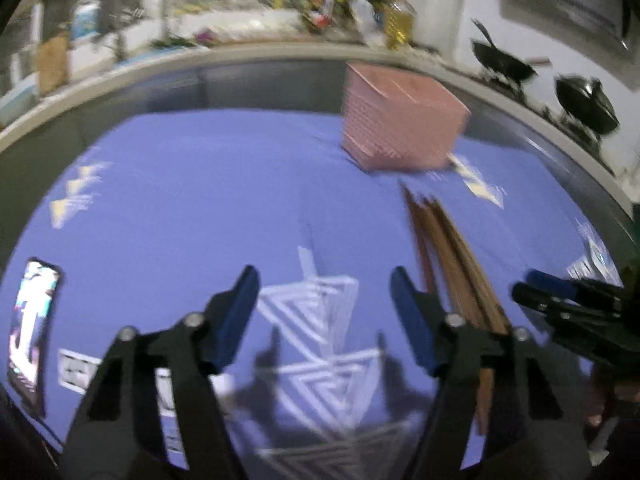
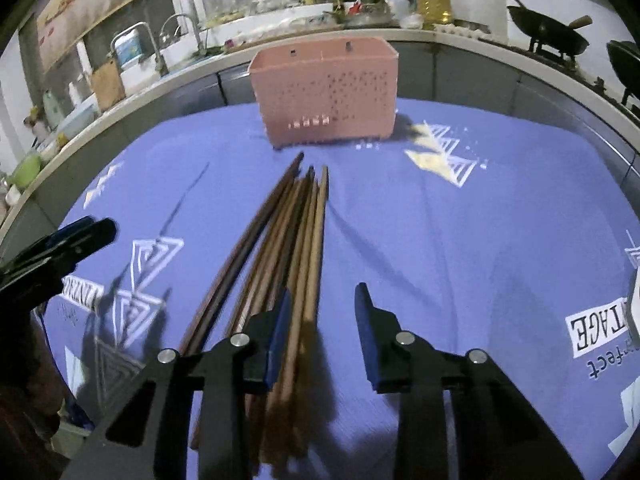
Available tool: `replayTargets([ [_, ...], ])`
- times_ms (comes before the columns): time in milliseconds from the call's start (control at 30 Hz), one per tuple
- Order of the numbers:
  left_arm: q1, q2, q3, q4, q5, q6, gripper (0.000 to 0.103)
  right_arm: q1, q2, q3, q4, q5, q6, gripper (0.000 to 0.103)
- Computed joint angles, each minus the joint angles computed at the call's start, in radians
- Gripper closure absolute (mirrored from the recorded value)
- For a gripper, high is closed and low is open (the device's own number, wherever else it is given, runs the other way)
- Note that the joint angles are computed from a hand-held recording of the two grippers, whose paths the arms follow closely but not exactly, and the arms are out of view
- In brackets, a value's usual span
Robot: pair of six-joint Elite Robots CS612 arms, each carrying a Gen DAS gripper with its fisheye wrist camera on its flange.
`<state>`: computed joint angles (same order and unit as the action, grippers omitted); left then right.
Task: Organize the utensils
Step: 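Close the right gripper on one chopstick while the left gripper grasps another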
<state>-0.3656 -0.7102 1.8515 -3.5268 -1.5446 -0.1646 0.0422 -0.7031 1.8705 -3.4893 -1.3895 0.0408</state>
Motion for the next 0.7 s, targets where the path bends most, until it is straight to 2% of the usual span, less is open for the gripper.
replayTargets([
  [167,-0.040,0.004,-0.025,0.099,0.008,0.098,0.057,-0.009,0.008,0.002,0.029,-0.003,-0.043,0.070],
  [233,-0.047,0.006,-0.035,0.130,-0.002,0.118,0.058,-0.016,0.012,0.005,0.020,0.017,-0.040,0.069],
  [333,-0.061,0.018,-0.047,0.157,0.021,0.138,0.064,-0.019,0.013,0.012,0.001,0.032,-0.047,0.069],
  [500,-0.061,0.026,-0.065,0.197,0.014,0.133,0.065,-0.017,0.018,0.011,-0.014,0.050,-0.061,0.069],
  [700,-0.070,0.032,-0.062,0.179,0.034,0.151,0.064,0.001,0.026,-0.002,-0.027,-0.019,-0.109,0.069],
])
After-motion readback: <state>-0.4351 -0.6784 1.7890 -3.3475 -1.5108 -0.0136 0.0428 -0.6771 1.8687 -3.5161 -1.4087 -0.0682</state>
